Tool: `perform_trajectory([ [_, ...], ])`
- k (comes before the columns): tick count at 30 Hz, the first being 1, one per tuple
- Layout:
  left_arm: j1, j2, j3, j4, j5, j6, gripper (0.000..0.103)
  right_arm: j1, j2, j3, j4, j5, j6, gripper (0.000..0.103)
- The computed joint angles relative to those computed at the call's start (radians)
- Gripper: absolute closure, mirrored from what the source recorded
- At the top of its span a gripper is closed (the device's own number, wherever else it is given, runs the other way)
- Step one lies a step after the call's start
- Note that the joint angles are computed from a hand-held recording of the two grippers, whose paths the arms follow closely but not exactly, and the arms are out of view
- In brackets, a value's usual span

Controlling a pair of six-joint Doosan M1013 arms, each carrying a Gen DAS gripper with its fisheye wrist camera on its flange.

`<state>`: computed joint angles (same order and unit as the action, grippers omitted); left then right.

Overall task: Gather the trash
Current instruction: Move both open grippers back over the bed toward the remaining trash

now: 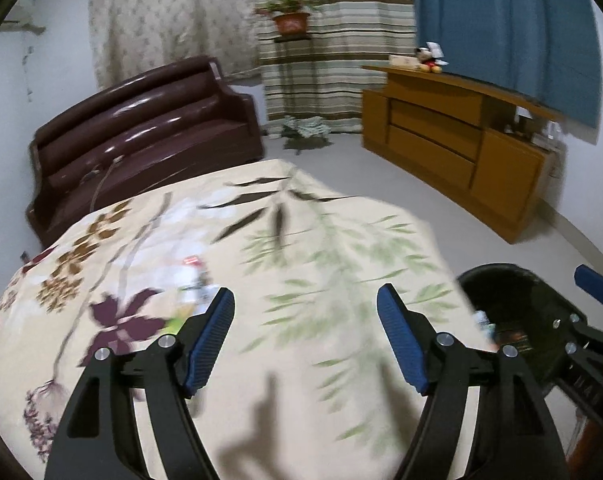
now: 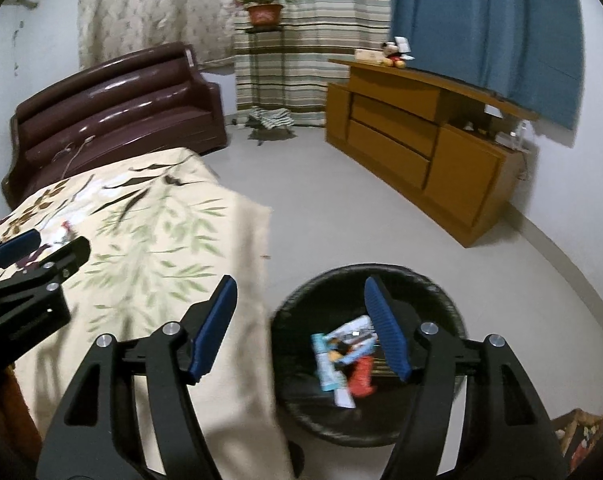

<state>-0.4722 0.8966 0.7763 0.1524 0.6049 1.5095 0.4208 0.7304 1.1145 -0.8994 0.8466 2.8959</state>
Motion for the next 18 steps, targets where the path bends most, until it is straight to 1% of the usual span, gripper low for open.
perform_trajectory([
  [4,0.031,-0.018,0.036,0.070,-0.002,-0.077,0.031,0.015,0.032,-0.062,0.040,-0.013,-0.067,0.038],
  [12,0.084,-0.038,0.080,0.165,0.015,-0.210,0.031,0.039,0.114,-0.218,0.161,-0.030,-0.250,0.038],
  [18,0.119,-0.044,0.096,0.217,0.030,-0.287,0.031,0.054,0.183,-0.344,0.272,-0.020,-0.386,0.038],
])
